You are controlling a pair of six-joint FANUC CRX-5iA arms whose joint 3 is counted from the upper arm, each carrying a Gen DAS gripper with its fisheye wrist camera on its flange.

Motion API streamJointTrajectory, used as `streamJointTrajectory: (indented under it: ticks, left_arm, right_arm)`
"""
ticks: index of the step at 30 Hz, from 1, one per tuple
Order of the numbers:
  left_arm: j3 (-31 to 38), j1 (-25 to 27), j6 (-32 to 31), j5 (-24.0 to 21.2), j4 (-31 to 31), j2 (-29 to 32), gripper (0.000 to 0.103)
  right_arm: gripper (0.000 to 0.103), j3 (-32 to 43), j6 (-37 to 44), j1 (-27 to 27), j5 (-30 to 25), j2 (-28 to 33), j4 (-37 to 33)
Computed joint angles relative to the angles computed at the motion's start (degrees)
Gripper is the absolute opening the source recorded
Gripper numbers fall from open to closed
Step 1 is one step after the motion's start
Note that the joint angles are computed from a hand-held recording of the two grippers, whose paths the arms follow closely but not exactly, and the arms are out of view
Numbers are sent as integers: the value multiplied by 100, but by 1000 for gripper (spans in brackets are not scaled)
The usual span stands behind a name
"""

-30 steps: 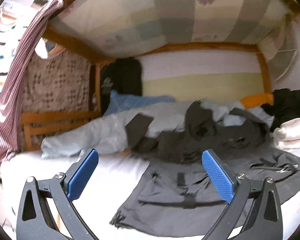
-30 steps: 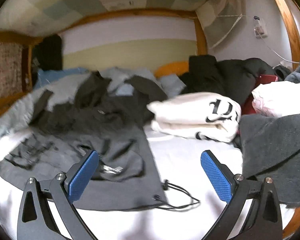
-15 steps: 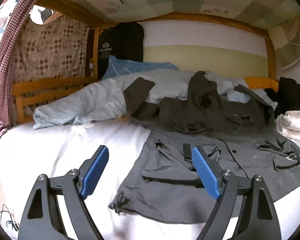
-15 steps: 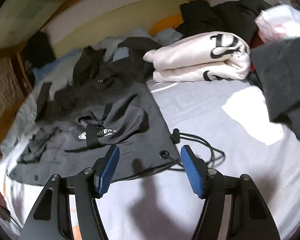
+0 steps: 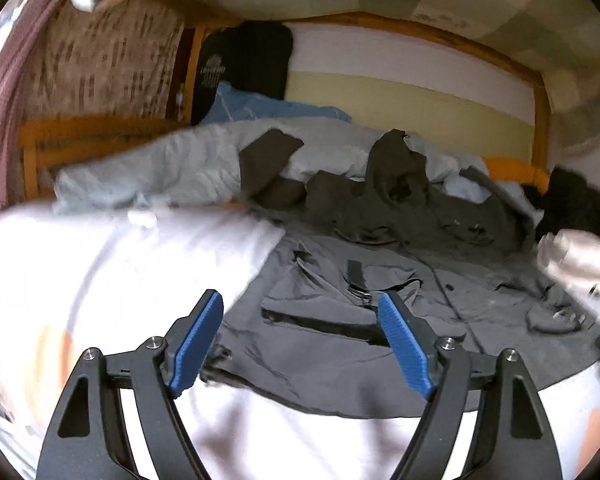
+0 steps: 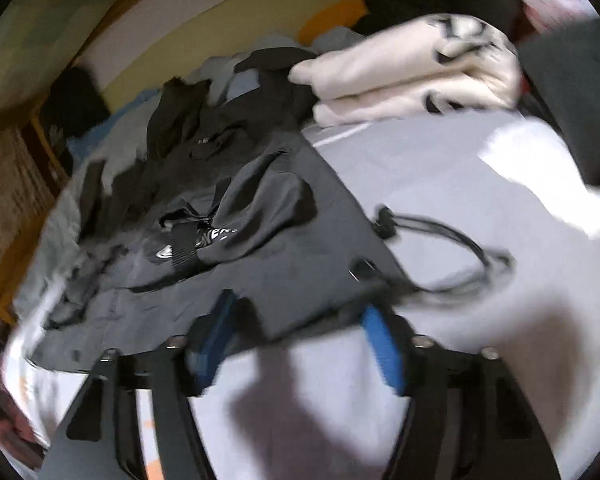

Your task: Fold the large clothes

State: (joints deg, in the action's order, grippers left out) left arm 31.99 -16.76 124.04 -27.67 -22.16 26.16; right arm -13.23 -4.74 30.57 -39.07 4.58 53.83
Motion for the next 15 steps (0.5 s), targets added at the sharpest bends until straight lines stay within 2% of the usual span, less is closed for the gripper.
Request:
streamJointTrajectory:
  ticks: [2, 3, 4, 5, 6, 8, 10, 12, 13, 15]
  left_arm:
    - [-268, 246, -426, 236, 1072, 51, 79]
    - [-277, 312, -452, 152, 1329, 98, 79]
    - [-330, 373, -359, 93, 1516, 111, 79]
    - [-470, 448, -279, 132, 1749, 83, 79]
    - [-633, 520, -312, 212, 2040, 46, 79]
    - [-891, 606, -436, 335, 2468, -35, 78]
    - [-619, 530, 38, -100, 1895, -23, 78]
    - [-319, 425, 594, -703, 1312, -7, 77]
    - [-413, 444, 656, -722, 1381, -63, 77]
    - [-747, 535, 440, -459, 1864, -169, 77]
  right_arm:
    - [72, 186, -124, 44, -341, 245, 247]
    - [70, 309, -71, 80, -528, 353, 267]
    - [56, 416, -7, 118, -731, 436, 260]
    - [31, 516, -49, 173, -1037, 521, 293]
    - [24, 507, -210, 178, -1147, 520, 315]
    - [12, 206, -640, 81, -769, 259, 361]
    - [9, 4, -963, 44, -539, 74, 501]
    - [8, -46, -1016, 129, -724, 46, 787]
    - [8, -36, -1021, 176, -837, 60, 931]
    - [8, -14, -1051, 252, -1008, 66, 1119]
